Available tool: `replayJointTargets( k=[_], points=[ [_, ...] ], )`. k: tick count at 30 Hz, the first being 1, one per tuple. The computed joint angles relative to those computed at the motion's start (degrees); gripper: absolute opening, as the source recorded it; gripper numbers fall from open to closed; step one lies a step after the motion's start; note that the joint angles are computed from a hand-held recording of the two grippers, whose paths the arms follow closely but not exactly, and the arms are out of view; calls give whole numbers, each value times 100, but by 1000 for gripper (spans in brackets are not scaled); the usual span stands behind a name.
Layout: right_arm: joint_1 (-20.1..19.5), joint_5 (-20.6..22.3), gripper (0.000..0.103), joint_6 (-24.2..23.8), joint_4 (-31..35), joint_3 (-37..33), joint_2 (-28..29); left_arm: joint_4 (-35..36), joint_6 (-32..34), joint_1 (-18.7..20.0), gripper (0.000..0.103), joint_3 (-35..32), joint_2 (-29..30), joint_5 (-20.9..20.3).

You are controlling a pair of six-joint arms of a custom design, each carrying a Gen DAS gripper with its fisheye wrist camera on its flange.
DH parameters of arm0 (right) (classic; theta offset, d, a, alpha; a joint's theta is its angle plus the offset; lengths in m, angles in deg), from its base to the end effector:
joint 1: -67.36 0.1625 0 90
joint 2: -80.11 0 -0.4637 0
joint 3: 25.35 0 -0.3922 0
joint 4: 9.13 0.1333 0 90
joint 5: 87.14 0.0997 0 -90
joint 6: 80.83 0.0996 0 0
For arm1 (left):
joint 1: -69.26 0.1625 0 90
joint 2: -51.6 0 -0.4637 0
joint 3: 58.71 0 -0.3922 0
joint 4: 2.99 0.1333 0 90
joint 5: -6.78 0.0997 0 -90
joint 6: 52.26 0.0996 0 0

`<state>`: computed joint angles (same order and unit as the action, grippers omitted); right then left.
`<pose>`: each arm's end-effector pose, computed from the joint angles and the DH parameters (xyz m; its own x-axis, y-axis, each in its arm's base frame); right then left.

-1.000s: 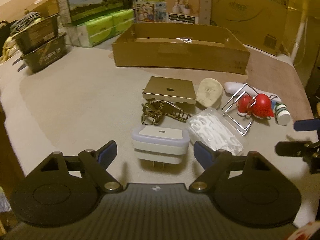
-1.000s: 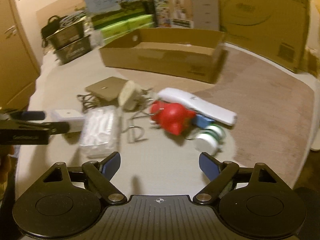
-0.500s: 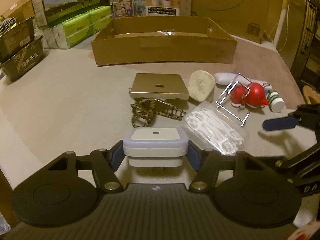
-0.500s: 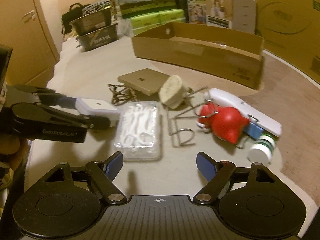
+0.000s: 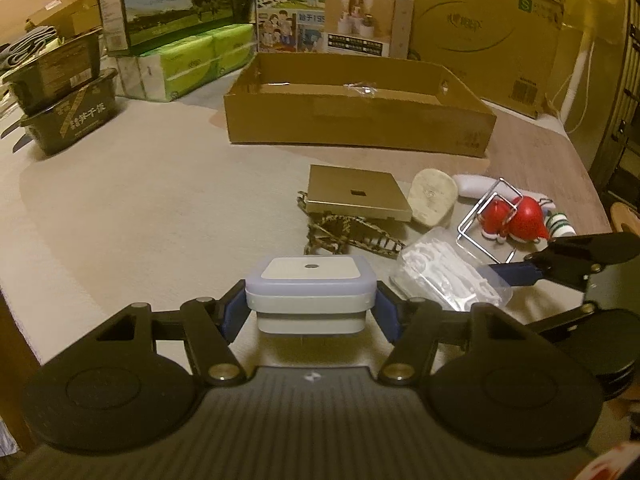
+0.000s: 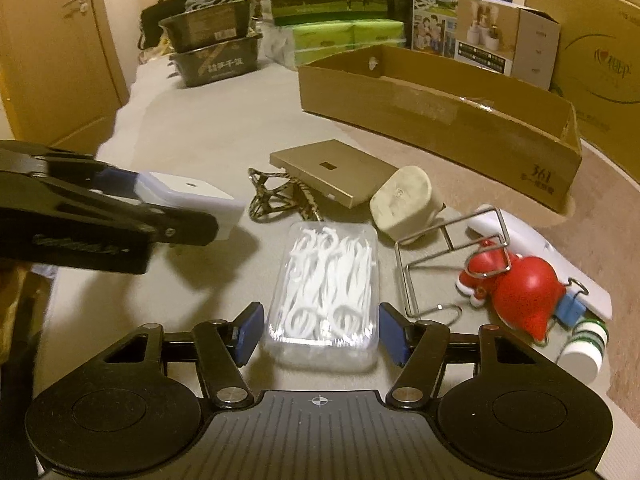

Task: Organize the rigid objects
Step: 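Grasp the white plug adapter with the left gripper while the right grasps the floss box, then carry the adapter and floss box into the cardboard tray and release both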

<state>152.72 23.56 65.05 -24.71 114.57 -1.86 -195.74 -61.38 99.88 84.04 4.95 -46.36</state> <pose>0.0756 -0.2816 0.1528 -0.7850 -0.0986 0.6116 -0.4660 0.7445 -0.4780 -0.2329 -0.3622 0.0421 -0.5969 0.5647 -0.5699 0.7699 0.6030 -0.2088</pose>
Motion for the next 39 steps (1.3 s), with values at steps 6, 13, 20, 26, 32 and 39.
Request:
replayJointTargets(
  k=[6,13,20,26,32,39],
  points=[
    [167,303,57,-6,-185,-91,247,130,-236,-57,61,7,-52,65],
    [275,171,56,198,43,27,-139,238,-568,-221,61,23,-161,200],
    [547,106,56,353,280,68,-657,533,-728,-446,61,-116,-335,434],
    [657,121,56,443,519,-88,-1046,782,-647,-541,61,-459,-325,536],
    [538,105,56,324,744,-347,-1365,967,-393,-540,61,-934,-195,516],
    [245,-31,56,44,1086,-872,-1533,1151,-163,-424,61,-1512,56,394]
  ],
)
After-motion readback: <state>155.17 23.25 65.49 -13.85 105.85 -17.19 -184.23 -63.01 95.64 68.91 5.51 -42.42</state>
